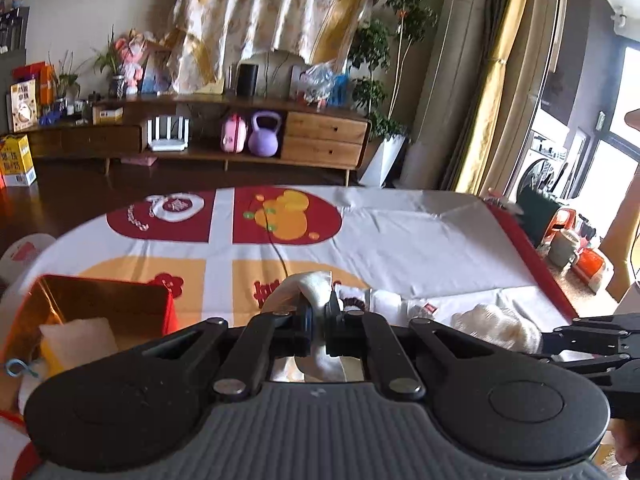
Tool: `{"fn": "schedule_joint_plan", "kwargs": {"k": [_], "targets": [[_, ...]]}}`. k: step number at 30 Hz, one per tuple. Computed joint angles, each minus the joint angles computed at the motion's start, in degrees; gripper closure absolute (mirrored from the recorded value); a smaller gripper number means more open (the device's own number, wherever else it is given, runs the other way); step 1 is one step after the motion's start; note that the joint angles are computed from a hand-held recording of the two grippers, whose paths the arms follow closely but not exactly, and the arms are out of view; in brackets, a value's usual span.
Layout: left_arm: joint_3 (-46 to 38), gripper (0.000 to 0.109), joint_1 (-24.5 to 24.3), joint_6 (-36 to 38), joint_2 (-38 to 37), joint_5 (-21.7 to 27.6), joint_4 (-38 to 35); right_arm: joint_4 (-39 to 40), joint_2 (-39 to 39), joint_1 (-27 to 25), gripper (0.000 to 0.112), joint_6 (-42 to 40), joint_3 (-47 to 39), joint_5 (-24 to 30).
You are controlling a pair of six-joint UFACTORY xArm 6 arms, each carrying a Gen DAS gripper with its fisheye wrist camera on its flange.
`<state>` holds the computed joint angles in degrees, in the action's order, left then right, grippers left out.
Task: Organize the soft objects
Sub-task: 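Lift the white cloth with the left gripper while the right gripper lifts the crocheted cloth, then carry both cloths over the red tin box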
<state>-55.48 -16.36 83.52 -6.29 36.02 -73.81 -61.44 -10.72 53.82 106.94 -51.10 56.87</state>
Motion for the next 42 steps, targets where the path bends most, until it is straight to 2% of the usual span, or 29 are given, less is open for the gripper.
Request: {"fn": "schedule_joint_plan", "kwargs": {"k": [6,14,26,33,42], "targets": [[-0.40,0.103,2.43,-0.17,-2.27,3.00,1.49,-0.38,2.14,0.73,0.080,-3.13,-4.09,0.46],[-1.87,0.103,5.54,-0.62,-3.78,4.63,3.12,0.04,6.67,-0.83,0.080,-9.42,-10.95,-2.43],[-7.93,0.103,11.60,0.43,-2.37,6.65,0.59,1.99,14.92,-4.08,0.080,-17.85,-21.75,-7.22],[-12.15,0.103,14.93,0.86,0.42,6.74,-0.27,4.16,22.58,-5.74,0.080,-24.57,-31.20,-9.55],[-17.04,0.103,17.84,-1.53,7.82,5.31,2.98,10.17,35.45,-8.19,0.080,-35.00,-45.92,-10.66]]}}
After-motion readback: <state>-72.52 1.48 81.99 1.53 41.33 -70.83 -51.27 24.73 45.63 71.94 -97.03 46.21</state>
